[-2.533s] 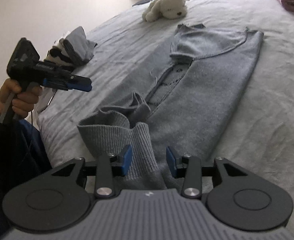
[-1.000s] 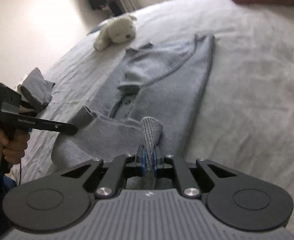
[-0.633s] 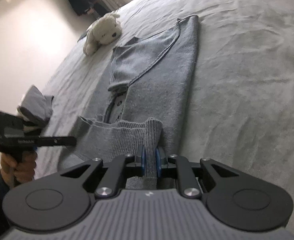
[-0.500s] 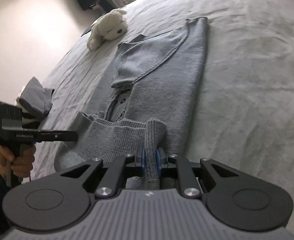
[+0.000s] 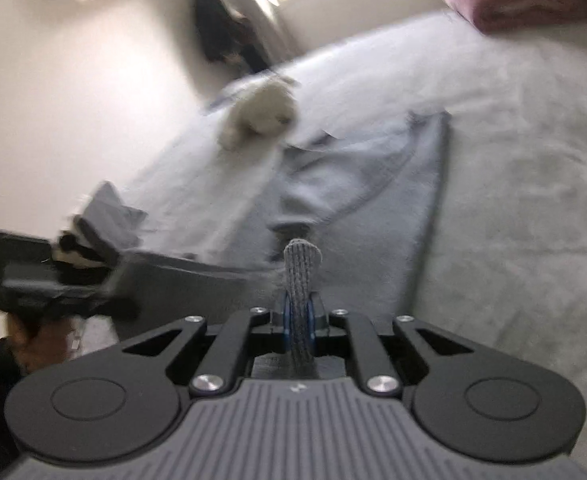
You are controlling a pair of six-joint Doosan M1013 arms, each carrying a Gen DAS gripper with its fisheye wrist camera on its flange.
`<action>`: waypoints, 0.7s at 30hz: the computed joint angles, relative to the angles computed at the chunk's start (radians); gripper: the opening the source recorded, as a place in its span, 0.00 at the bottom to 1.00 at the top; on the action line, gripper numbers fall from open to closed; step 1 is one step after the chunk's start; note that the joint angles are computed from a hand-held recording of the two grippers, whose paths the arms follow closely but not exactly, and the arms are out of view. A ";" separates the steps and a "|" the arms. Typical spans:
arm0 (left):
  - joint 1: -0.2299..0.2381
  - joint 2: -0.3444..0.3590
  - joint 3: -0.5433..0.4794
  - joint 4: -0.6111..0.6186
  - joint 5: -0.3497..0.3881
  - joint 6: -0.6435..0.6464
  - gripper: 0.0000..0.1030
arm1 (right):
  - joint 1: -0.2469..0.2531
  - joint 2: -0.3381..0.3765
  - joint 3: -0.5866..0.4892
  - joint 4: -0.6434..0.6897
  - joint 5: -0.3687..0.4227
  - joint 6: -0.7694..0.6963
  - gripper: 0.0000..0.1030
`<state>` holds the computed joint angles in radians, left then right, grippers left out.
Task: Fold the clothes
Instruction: 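Carry the held hem with both grippers over the body toward the collar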
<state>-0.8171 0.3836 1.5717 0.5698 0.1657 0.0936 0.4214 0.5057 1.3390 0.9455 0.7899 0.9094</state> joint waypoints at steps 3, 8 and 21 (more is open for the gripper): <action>0.019 0.019 -0.014 -0.179 0.049 0.102 0.10 | 0.011 0.016 -0.026 -0.100 0.015 0.101 0.14; 0.030 0.023 -0.016 -0.159 0.064 0.045 0.11 | 0.009 0.017 -0.026 -0.095 0.009 0.136 0.15; 0.021 0.046 -0.052 -0.142 0.107 0.058 0.34 | 0.010 0.031 -0.046 -0.095 0.044 0.143 0.37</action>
